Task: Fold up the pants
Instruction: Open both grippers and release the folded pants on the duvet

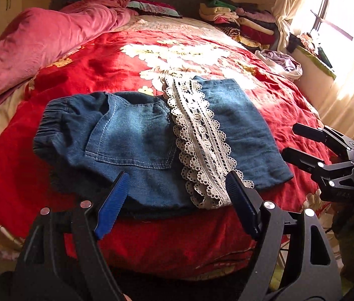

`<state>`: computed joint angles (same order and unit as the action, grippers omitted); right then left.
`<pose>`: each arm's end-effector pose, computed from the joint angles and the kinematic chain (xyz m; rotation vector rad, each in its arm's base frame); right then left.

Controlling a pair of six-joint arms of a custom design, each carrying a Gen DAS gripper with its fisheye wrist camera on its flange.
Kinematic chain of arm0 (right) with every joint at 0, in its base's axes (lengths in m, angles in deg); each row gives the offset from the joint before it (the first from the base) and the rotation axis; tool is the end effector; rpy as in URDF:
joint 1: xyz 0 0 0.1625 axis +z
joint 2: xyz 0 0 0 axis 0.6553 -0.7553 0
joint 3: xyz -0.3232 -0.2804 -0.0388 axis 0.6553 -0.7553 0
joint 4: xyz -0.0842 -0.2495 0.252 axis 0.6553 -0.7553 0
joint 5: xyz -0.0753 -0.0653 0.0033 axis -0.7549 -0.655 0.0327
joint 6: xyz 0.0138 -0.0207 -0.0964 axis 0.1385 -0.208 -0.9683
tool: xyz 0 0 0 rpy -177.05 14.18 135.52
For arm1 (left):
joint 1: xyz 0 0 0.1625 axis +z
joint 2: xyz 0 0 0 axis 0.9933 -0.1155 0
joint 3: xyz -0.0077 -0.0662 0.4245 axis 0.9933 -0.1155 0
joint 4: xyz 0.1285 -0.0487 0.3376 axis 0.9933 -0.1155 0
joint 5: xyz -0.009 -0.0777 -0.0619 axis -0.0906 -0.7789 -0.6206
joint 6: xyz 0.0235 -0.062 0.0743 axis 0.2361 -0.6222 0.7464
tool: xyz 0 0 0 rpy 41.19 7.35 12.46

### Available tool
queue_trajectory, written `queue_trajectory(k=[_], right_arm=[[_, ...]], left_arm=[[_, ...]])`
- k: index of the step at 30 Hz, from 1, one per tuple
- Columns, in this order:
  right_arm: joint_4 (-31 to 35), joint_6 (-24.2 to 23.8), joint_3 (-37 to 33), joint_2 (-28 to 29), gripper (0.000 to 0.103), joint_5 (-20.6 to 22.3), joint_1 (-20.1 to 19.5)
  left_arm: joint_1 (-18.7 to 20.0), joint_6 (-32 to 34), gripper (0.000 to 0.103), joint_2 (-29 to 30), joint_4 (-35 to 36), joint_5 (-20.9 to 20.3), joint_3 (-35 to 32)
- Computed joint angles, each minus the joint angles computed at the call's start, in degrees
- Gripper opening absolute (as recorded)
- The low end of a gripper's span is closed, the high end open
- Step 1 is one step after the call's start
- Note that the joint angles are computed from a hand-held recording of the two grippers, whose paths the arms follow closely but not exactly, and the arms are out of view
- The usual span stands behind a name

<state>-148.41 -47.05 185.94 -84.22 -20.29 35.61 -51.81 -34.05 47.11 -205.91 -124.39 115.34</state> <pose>0.0213 -0.4395 0.3200 0.7400 -2.3542 0.8733 -0.3522 -0.4443 0.0011 0.7384 2.5146 -0.6785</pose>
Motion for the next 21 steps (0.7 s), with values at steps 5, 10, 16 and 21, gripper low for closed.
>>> queue_trajectory(k=[5,10,16,21], right_arm=[[0.8,0.4,-2.1,1.1,0.079,-1.4,3.0],[1.1,0.3,-4.4,2.8,0.080,-2.5,5.9],[3.7,1.0,-7.9,5.1,0.080,-2.5,9.0],[5.5,1.3,-11.3,8.0,0.080,-3.4,11.6]], left_arm=[[0.1,-1.1,0.075,-1.6,-1.2,1.1,1.8],[0.5,-2.1,0.081,-3.4,-2.2,2.3,3.6],[1.7,-3.5,0.085,-5.3,-4.2,3.3,6.1],[2.6,-4.3,0.089,-6.8,-6.4,3.9,8.1]])
